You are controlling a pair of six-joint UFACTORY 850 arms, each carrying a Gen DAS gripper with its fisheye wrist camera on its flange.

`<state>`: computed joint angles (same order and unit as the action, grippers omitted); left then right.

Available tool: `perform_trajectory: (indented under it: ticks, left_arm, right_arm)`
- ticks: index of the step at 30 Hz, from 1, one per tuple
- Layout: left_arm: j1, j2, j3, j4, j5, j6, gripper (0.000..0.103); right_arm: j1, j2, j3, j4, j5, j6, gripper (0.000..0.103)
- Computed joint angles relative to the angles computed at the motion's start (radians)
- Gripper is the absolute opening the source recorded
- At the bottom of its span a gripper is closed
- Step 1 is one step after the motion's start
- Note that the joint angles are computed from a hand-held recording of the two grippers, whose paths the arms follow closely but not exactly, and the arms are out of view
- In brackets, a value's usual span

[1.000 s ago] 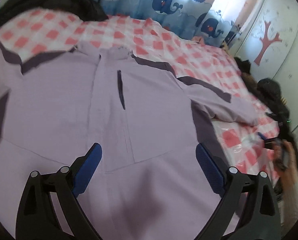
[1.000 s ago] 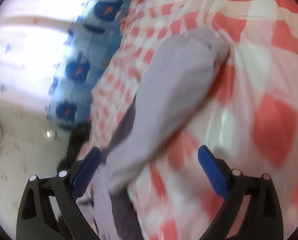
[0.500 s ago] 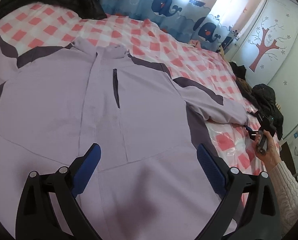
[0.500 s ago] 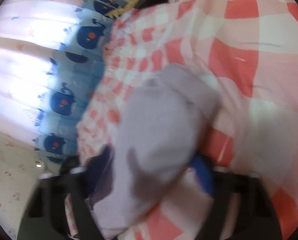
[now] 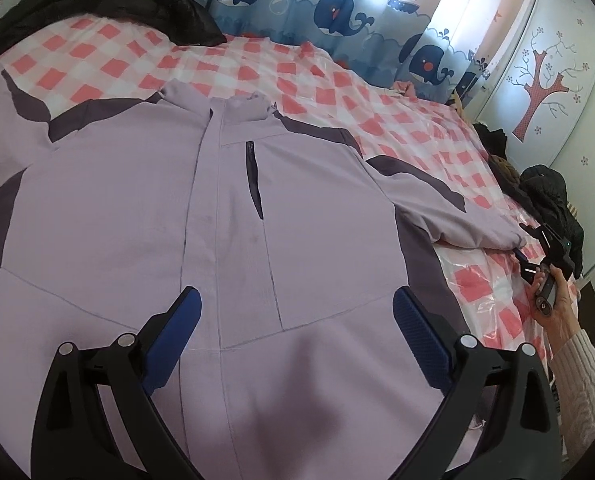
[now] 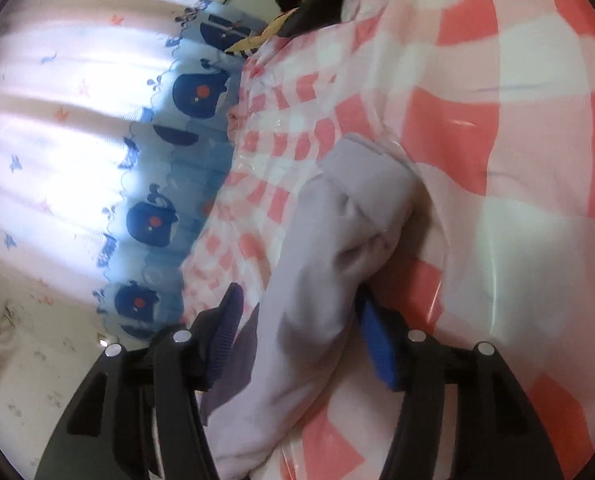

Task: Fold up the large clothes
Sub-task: 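Grasp the jacket sleeve cuff with the right tool, then lift the sleeve with the right tool and lay it across the jacket body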

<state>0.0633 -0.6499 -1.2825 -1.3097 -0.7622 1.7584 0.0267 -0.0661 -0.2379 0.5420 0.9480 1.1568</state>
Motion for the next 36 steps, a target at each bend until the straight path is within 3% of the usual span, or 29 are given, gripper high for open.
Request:
perform_trajectory:
  ticks: [2,5,6,15,20,31,36]
  left_arm:
    - [-0.001,-0.002,-0.002,-0.002,0.006,0.003,0.093]
    - [-0.002,0.001,0.006,-0.032,0.026,0.032,0.093]
    - [-0.003,0.004,0.010,-0.049,0.035,0.050,0.093]
    - [0.000,0.052,0.071,-0.235,0.098,0.281,0.093]
    - [-0.006,0.053,0.067,-0.236,0.146,0.305,0.093]
    - [0.001,0.039,0.043,-0.241,0.179,0.291,0.093]
    - [0.005,0.015,0.007,-0.183,0.191,0.203,0.093]
  right_arm:
    - [-0.018,-0.009,-0.014,-0.017,-0.019,-0.017,0.055]
    - [-0.034,-0.004,-0.031,-0.029,-0.049,-0.052,0.023]
    - [-0.026,0.008,-0.036,0.000,-0.058,-0.090,0.019]
    - [0.127,0.142,-0.054,0.291,-0.063,-0.390,0.018]
    - [0.193,0.172,-0.095,0.401,-0.036,-0.507,0.018]
    - [0.252,0.121,-0.258,0.426,-0.047,-0.679,0.018]
    - [0.277,0.067,-0.364,0.379,-0.063,-0.733,0.018]
